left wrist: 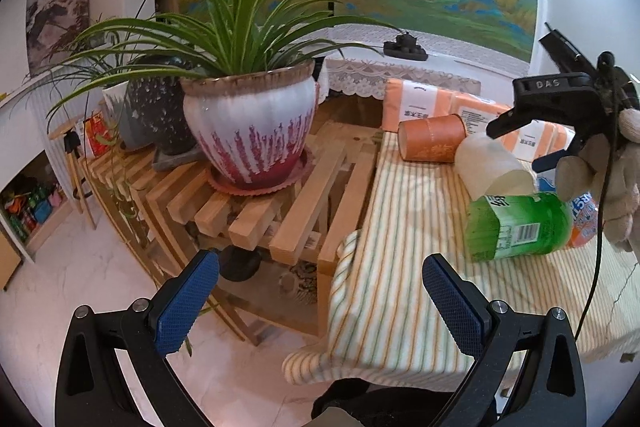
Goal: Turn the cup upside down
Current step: 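Lift the white cup off the table with the right gripper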
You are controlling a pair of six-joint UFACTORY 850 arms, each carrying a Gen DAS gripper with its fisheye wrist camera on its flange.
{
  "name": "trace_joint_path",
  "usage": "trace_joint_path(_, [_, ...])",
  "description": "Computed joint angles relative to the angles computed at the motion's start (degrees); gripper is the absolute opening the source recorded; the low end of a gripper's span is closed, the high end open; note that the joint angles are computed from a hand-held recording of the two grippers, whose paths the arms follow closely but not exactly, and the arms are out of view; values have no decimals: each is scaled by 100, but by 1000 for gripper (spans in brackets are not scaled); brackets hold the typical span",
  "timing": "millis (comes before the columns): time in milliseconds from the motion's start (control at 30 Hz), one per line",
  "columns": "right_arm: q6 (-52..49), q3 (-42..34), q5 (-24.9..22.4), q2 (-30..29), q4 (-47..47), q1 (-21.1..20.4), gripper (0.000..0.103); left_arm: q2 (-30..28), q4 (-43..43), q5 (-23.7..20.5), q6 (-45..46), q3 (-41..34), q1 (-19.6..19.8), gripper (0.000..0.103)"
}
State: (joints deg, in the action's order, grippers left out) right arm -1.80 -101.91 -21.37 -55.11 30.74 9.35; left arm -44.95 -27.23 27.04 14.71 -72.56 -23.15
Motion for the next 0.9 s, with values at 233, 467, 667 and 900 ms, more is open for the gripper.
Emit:
trace_joint_path(233, [307,-857,-725,-587,-317,-1,103,-58,35,-65,-106,-60,92,103])
trace_joint_path(467, [719,-1477,-1290,-981,-782,9,94,-95,6,-106,-150,-96,131,103])
trace_joint_path(667, [702,-1929,-1584,-1270,-895,77,73,-102,-38,-133,-119,-118,149,103])
trace_joint_path(900, [996,-1685,-1377,-1083,-1485,166,72,-79,36,-134,-165,-97,129,103])
